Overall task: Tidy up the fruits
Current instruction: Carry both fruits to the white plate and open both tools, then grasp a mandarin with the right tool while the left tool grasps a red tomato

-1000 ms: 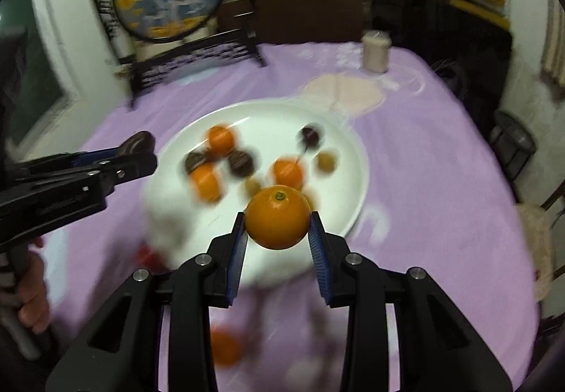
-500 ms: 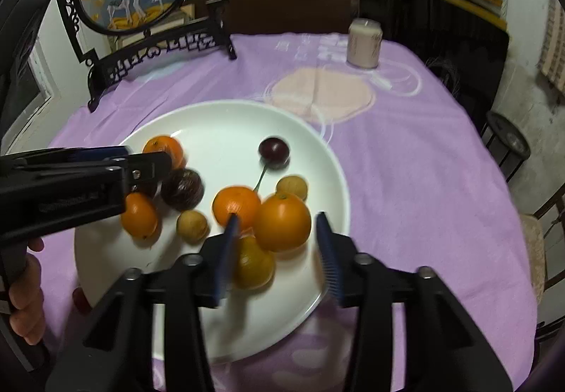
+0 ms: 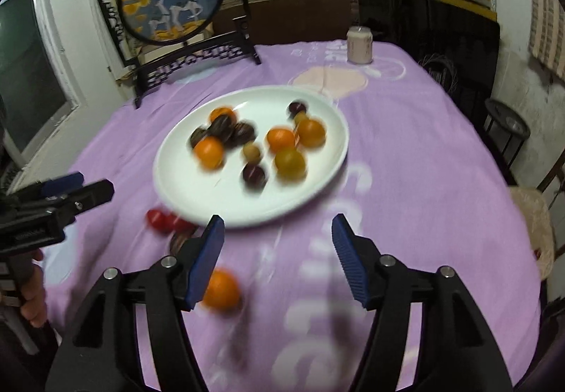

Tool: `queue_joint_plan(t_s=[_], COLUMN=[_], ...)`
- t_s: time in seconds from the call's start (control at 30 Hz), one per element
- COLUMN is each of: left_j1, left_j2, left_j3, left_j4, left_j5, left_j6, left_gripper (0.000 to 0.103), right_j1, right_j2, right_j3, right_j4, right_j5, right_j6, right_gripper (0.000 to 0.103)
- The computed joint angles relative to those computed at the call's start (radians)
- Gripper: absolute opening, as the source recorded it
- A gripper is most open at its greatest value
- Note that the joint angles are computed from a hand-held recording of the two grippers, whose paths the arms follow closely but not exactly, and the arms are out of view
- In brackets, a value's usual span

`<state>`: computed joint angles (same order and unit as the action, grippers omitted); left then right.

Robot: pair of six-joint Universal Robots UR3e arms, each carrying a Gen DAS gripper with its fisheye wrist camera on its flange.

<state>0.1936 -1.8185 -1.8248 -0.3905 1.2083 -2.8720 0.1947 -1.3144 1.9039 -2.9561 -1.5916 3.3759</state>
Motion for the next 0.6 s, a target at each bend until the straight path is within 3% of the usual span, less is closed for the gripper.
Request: queue_joint_plan(t_s=[0.17, 0.37, 0.6], left_j1=[0.090, 0.136, 0.160], left_j2=[0.127, 0.187, 0.203], left_j3=[-0.196, -0.271, -0.292], left_j4=[0.039, 0.018, -0.009], left_j5=[-0.048, -0.083, -0.097], left_j6=[0.044, 0.086, 0.108], left_gripper=[0.094, 0.094, 0.094], right_j1=[0.072, 0.116, 0.146], right_j2=[-0.062, -0.064, 0.083], right_j3=[0.053, 0.061, -0.037], right_j4=[-0.001, 0.009, 0.042], right_j5=[-0.068, -0.079, -0.067], right_j6=[0.011, 0.026, 0.018], right_gripper=[0.066, 0.066, 0.066])
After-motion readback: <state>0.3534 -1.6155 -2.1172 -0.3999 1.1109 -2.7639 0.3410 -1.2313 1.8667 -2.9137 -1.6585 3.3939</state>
